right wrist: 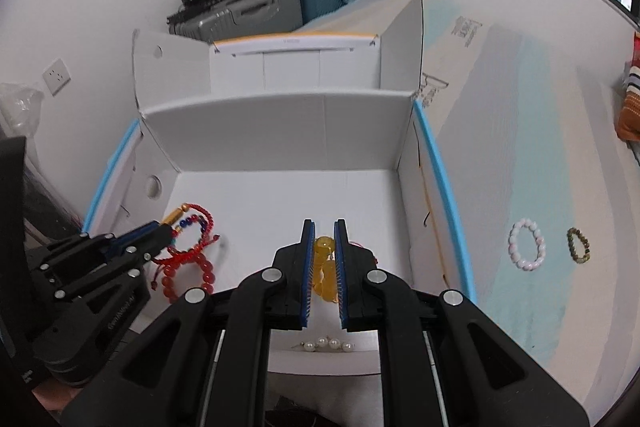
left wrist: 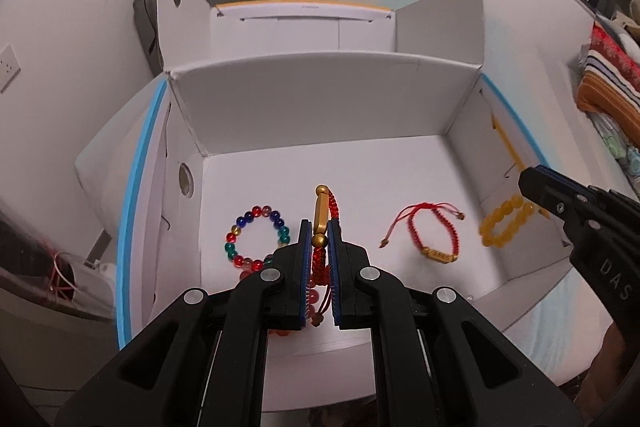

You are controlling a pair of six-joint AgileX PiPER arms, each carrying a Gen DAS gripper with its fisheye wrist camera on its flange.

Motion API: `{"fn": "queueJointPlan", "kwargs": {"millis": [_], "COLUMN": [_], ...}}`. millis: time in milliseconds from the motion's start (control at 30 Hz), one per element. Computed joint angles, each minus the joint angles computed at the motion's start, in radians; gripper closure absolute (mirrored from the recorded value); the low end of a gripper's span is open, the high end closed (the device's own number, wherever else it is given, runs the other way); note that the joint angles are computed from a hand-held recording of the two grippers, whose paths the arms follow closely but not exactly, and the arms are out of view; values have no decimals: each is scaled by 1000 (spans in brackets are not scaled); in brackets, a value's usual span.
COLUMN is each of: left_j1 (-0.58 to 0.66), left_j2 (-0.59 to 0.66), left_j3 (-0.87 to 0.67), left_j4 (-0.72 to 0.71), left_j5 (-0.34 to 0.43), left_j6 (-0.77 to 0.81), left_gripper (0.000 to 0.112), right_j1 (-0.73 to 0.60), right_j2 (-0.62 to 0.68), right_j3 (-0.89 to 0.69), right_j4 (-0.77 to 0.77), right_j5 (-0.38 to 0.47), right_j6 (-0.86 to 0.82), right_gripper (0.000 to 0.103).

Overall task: Organize jewelry
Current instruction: 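Open the left tool over the box while the right tool releases the amber beads, then move both open tools back over the white and brown bead bracelets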

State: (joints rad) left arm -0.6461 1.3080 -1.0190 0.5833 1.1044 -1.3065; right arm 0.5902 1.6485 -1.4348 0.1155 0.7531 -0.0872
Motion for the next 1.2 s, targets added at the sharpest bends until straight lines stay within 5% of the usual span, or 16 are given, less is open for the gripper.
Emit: {"fn": "queueJointPlan", "kwargs": {"millis": [767, 833, 967, 1200], "left_j1": [89, 82, 44, -61], "left_j2": [51, 45, 17, 7], "left_j3": [50, 51, 51, -4], "left_j4": [-40, -35, -1, 81], "left_j5": [-18, -14, 5, 109], "left_j6": [30, 22, -26, -102], "left_gripper": [102, 102, 69, 40], "right_j1": [66, 62, 49, 32], "right_j2": [132, 125, 79, -42], "right_j3": [-13, -7, 25, 93], "right_j4": [-130, -112, -87, -165], "right_j5": [-7, -7, -33, -106], "right_j6": [127, 113, 96, 167], "right_gripper": [93, 87, 56, 18]}}
